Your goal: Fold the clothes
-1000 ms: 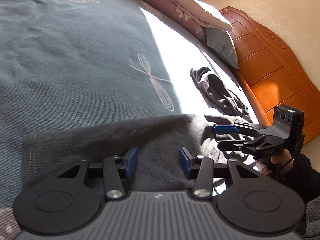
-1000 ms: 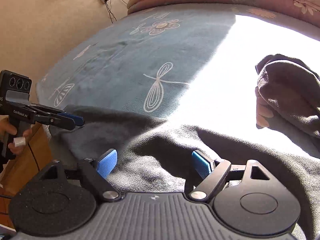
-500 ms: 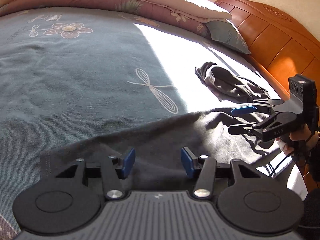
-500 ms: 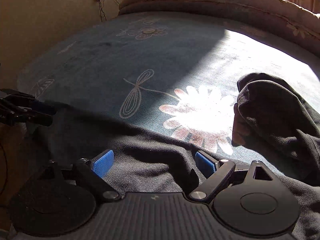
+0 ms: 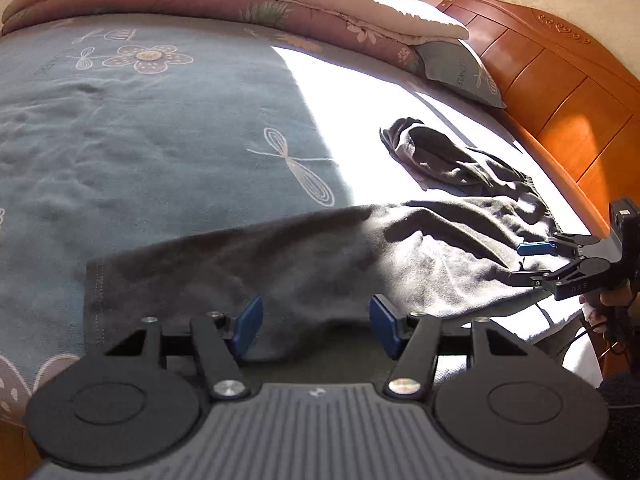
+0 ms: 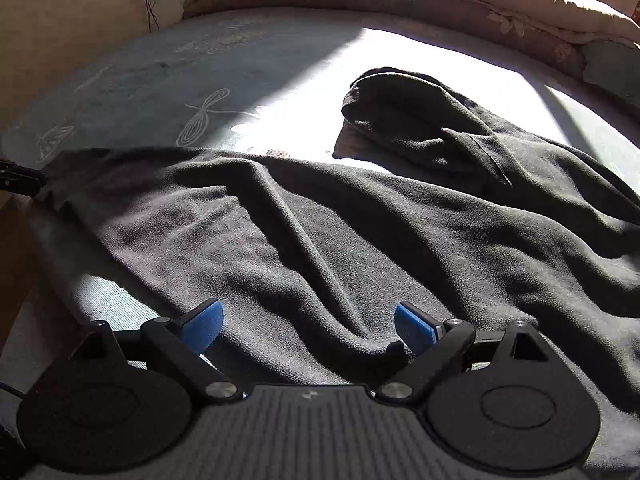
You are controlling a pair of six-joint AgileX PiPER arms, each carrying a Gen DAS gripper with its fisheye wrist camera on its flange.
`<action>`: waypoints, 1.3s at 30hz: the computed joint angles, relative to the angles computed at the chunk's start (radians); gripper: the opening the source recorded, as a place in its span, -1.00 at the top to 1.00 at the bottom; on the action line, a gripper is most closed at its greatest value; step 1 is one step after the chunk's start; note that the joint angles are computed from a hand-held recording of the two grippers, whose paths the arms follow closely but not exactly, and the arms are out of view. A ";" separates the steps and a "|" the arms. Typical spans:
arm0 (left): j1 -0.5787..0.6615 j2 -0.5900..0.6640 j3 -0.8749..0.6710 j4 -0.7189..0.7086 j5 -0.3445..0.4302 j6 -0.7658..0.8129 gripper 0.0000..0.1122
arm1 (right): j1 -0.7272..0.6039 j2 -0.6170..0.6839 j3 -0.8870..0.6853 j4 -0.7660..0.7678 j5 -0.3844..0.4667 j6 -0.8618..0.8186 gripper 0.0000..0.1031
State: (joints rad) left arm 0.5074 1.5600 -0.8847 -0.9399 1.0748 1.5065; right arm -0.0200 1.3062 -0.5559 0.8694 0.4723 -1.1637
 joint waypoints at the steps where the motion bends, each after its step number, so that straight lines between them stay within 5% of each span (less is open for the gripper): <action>1: -0.050 -0.006 0.014 -0.024 -0.035 0.007 -0.12 | -0.013 0.014 -0.007 0.036 -0.011 -0.020 -0.85; 7: -0.312 0.018 0.125 -0.051 -0.289 -0.059 -0.11 | -0.106 0.085 0.031 0.162 -0.082 -0.116 -0.86; 11: -0.255 -0.050 0.230 -0.056 -0.265 -0.015 -0.23 | -0.282 0.023 0.121 0.259 0.043 -0.314 -0.99; 15: -0.304 -0.122 0.184 0.094 -0.271 -0.199 -0.23 | -0.402 0.005 0.137 0.260 0.148 -0.375 -0.99; 18: -0.385 -0.139 0.132 0.087 -0.298 -0.239 -0.25 | -0.415 0.011 0.104 0.264 0.166 -0.340 -0.99; 22: -0.554 -0.107 0.065 0.053 -0.374 -0.320 -0.25 | -0.390 0.007 0.093 0.297 0.066 -0.361 -0.99; 30: -0.804 0.026 -0.050 0.065 -0.497 -0.431 -0.28 | -0.563 0.074 0.029 0.347 0.187 -0.465 -0.99; 35: -0.844 0.148 -0.155 0.048 -0.518 -0.475 -0.28 | -0.479 0.194 -0.125 0.380 0.160 -0.466 -0.99; 39: -0.848 0.272 -0.335 0.177 -0.494 -0.657 -0.43 | -0.329 0.341 -0.343 0.357 0.107 -0.461 -0.99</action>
State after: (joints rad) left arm -0.3403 1.8319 -1.2193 -0.7632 0.5806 0.8498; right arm -0.3490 1.6469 -0.8992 1.2265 0.5793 -1.6243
